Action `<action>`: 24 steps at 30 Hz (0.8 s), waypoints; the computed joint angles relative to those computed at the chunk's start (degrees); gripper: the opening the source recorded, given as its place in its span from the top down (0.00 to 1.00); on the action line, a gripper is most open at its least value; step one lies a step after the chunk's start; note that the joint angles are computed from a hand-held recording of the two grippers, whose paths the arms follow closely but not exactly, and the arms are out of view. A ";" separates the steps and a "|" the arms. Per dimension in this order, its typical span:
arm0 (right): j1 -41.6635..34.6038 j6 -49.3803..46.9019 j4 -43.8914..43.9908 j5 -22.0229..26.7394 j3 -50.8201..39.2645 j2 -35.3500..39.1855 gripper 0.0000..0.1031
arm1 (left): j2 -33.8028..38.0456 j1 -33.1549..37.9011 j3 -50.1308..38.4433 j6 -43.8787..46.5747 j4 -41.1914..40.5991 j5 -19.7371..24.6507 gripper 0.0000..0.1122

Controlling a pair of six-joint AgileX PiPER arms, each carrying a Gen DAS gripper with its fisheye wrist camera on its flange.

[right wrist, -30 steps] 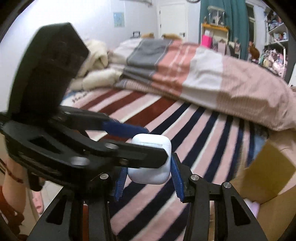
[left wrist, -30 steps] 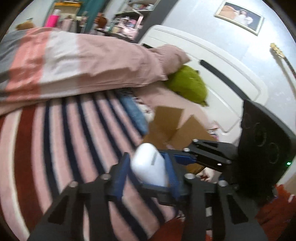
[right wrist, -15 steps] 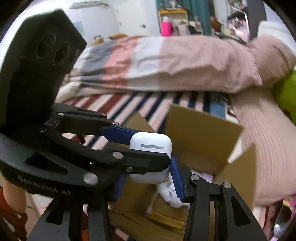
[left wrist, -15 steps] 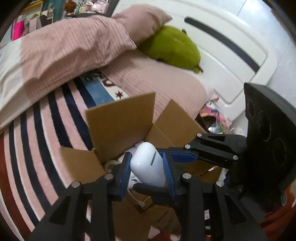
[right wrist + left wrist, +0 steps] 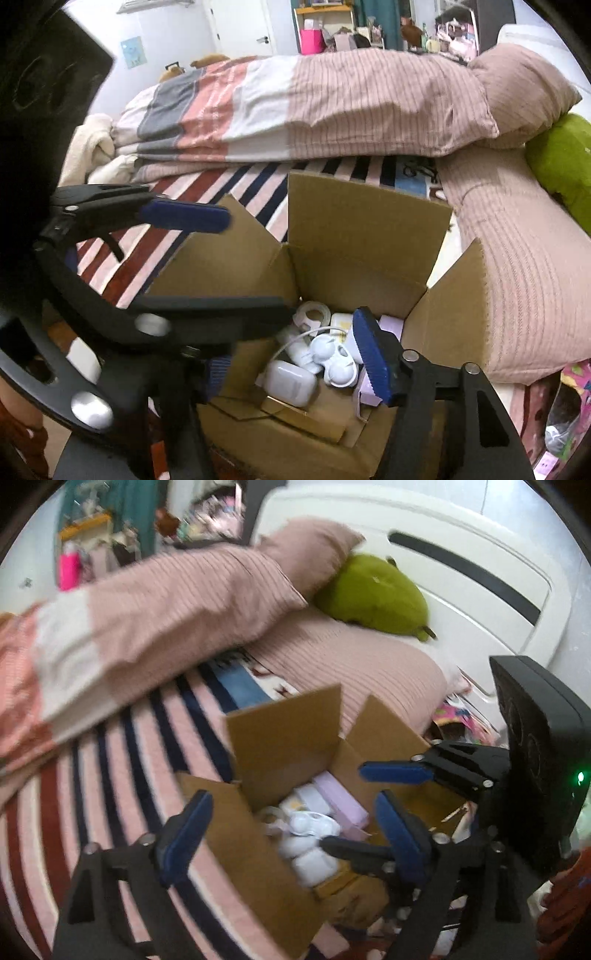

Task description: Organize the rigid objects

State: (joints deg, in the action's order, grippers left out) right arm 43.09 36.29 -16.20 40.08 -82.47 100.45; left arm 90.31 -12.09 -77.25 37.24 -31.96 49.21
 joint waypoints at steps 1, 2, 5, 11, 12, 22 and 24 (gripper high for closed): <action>0.51 0.75 -1.21 -0.06 0.18 -0.40 0.32 | -2.41 0.50 2.17 -0.33 0.80 -2.29 0.16; 1.06 1.66 -2.67 -0.47 0.57 -0.91 0.26 | -5.09 1.22 4.64 -0.57 1.49 -4.71 0.16; 3.02 5.19 -8.20 -3.77 2.87 -2.94 0.15 | -10.53 3.43 9.71 -2.87 3.86 -9.59 0.16; 6.91 15.39 -21.28 -10.55 7.07 -6.00 0.04 | -18.56 11.00 17.85 -5.15 4.42 -15.57 0.16; 7.62 16.76 -23.16 -11.05 7.13 -6.13 0.04 | -19.30 12.29 18.82 -4.51 3.73 -15.94 0.16; 11.68 23.80 -32.52 -6.50 5.48 -4.44 0.00 | -21.37 19.26 23.90 -0.49 -2.25 -16.42 0.16; 10.76 24.53 -30.53 -8.26 6.37 -4.81 0.00 | -21.42 19.63 24.40 -0.39 -2.48 -16.48 0.16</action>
